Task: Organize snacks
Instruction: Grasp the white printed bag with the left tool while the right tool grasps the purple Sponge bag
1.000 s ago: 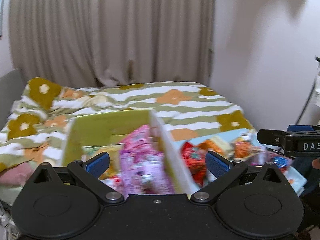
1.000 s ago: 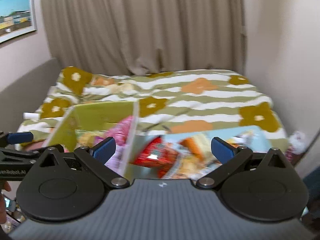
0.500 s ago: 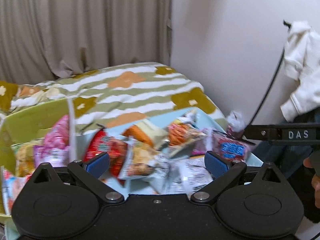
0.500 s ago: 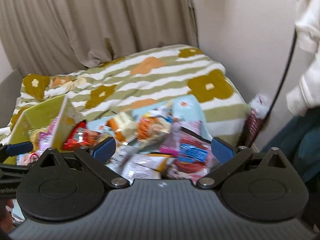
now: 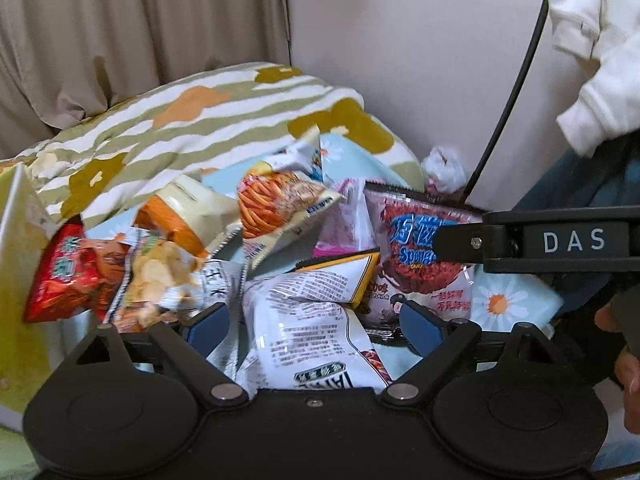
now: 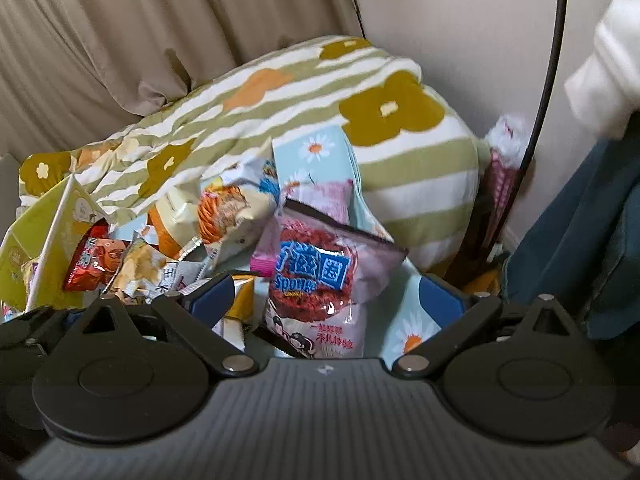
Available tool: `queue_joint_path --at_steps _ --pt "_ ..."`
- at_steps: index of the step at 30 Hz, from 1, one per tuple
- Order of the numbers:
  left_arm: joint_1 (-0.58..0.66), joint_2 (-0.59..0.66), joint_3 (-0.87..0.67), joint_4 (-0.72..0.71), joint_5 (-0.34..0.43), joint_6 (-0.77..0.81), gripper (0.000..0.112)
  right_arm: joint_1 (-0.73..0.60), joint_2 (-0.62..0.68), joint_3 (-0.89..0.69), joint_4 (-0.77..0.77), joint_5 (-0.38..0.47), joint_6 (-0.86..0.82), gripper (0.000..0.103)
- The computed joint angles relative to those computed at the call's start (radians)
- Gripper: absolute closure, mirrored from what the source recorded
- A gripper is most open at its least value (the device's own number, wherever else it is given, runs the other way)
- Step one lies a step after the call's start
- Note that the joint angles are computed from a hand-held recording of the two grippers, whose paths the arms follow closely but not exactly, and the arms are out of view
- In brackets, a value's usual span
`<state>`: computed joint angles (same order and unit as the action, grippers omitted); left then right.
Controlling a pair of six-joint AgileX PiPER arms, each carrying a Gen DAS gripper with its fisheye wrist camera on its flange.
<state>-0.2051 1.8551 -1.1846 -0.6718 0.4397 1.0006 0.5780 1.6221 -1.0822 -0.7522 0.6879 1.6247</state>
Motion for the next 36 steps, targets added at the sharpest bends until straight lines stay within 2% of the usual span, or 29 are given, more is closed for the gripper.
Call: queue_joint_path --at_steps 3,13,15,19,26,36 --pt "-0.033 0.045 -0.009 0.084 -0.052 -0.064 0.022 -0.016 0.024 0.012 -0.004 -0.037 0.022 0.000" --pt "-0.075 0.114 -0.034 0.318 -0.092 -0.268 0.033 -0.058 0.103 0.007 0.026 -0.117 0.042 0.000" --pt "-0.070 0.116 -0.040 0.304 -0.084 -0.254 0.036 -0.056 0.114 0.000 0.028 -0.118 0.047 0.000" --pt "-0.057 0.122 -0.060 0.290 -0.064 -0.249 0.048 -0.059 0.132 -0.013 0.032 -0.125 0.053 0.000" --pt "-0.021 0.130 -0.098 0.249 0.003 -0.256 0.051 -0.068 0.154 -0.036 0.046 -0.125 0.062 0.000" --pt "-0.006 0.105 -0.075 0.198 -0.003 -0.228 0.056 -0.095 0.195 -0.064 0.084 -0.150 0.018 0.000"
